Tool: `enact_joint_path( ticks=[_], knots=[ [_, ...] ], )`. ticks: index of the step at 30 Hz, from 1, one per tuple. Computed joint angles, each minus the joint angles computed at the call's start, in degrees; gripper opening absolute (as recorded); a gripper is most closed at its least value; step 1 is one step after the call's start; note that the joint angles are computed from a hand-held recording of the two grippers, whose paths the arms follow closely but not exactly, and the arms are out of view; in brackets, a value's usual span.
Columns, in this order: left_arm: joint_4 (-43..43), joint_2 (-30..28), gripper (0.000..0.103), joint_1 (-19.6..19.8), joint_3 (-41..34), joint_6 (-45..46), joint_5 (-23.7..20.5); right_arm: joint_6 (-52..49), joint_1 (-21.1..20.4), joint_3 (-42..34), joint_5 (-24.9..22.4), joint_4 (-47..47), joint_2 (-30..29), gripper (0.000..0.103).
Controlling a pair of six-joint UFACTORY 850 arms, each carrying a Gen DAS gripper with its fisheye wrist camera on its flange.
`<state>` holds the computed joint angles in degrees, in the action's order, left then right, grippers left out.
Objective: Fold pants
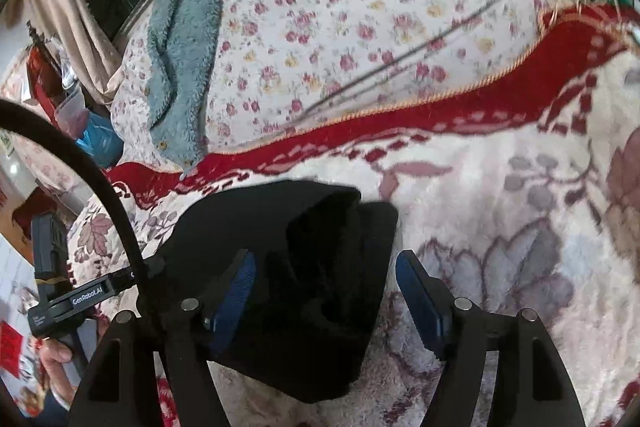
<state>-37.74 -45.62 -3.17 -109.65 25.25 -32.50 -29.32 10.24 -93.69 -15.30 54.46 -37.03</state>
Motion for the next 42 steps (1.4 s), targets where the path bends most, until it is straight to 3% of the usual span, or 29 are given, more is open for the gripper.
enact_joint_path(
  ticks=[7, 12, 16, 17, 19, 22, 24, 33, 38, 42],
  knots=[
    [-9.9, -1.6, 0.064, 1.7, -2.0, 8.5, -4.3, -18.6, -3.4, -0.9, -11.0, 26.6, -4.1, 0.076],
    [-10.8, -7.6, 0.071, 2.2, -10.1, 6.9, -12.7, -20.9, -3.6, -3.2, -14.2, 27.4, -6.0, 0.078],
    [-17.8, -9.4, 0.071, 2.6, -10.9, 10.0, -15.5, -26.6, -3.5, -3.4, -15.0, 31.4, -6.6, 0.075],
    [-16.6, -9.4, 0.069, 2.1, -11.1, 10.5, -15.0, -27.3, -3.5, -3.2, -14.9, 31.7, -6.6, 0.068],
    [-14.3, -8.7, 0.053, 1.4, -10.8, 10.5, -13.7, -30.0, -3.8, -2.4, -16.8, 34.7, -6.3, 0.054],
    [-14.3, -6.7, 0.037, 1.1, -8.8, 12.1, -11.9, -31.3, -3.3, -1.0, -14.9, 35.3, -4.7, 0.047],
    [-15.4, -5.8, 0.033, 1.4, -8.1, 12.9, -12.2, -32.2, -3.0, -0.4, -14.2, 36.5, -3.8, 0.044],
    [-16.0, 0.5, 0.032, 5.4, -3.5, 15.2, -9.6, -30.7, -0.1, -7.0, -16.7, 34.3, -5.3, 0.041],
    [-13.4, 2.5, 0.032, 8.4, -2.1, 13.2, -6.7, -24.6, 2.9, -17.5, -18.3, 29.7, -11.2, 0.041],
    [-11.4, 2.7, 0.032, 10.7, -1.8, 10.7, -4.7, -15.7, 5.3, -30.3, -20.0, 21.5, -18.7, 0.041]
  ],
)
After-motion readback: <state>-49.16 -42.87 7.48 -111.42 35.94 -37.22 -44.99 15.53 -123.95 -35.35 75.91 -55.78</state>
